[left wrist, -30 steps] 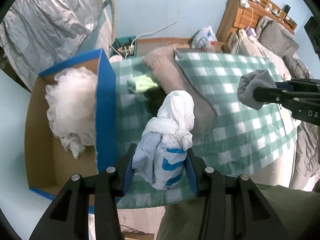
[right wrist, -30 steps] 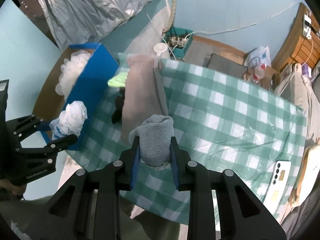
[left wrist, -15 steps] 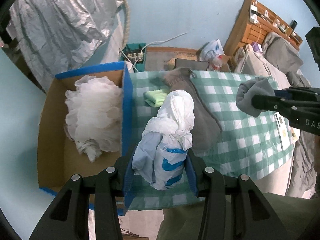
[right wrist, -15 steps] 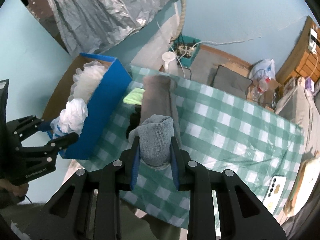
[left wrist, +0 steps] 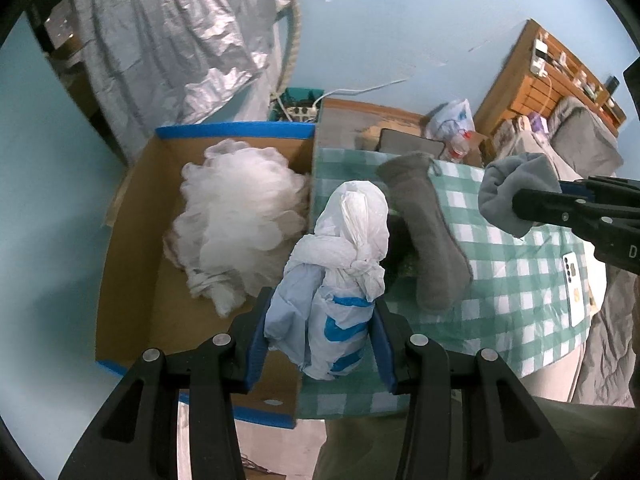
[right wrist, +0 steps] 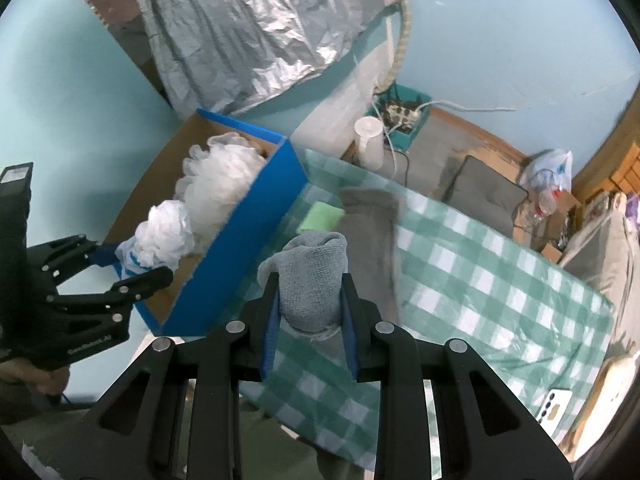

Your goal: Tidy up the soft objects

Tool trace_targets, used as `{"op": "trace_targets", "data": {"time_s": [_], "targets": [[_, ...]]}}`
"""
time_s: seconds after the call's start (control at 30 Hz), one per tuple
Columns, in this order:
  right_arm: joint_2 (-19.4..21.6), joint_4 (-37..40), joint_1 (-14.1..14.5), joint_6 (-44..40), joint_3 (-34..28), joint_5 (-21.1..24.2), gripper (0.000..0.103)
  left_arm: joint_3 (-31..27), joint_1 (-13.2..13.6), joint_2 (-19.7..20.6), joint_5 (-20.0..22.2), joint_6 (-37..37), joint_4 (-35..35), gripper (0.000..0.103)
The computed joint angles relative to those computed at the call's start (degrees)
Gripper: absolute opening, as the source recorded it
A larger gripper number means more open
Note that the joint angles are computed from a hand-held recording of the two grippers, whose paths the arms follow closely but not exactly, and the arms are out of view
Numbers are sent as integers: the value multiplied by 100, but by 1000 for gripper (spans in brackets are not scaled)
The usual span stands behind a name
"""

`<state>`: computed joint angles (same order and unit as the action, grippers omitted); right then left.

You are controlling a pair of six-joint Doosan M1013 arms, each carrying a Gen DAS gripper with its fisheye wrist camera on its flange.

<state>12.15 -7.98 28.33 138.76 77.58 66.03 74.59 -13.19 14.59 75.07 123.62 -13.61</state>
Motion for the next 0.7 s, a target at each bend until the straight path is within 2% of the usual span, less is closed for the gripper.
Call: {"op": "trace_targets", "data": {"time_s": [0.7], "targets": [[1035, 572, 36, -1316, -1325, 135, 26, -273, 496, 265, -162, -534, 116, 46]]}}
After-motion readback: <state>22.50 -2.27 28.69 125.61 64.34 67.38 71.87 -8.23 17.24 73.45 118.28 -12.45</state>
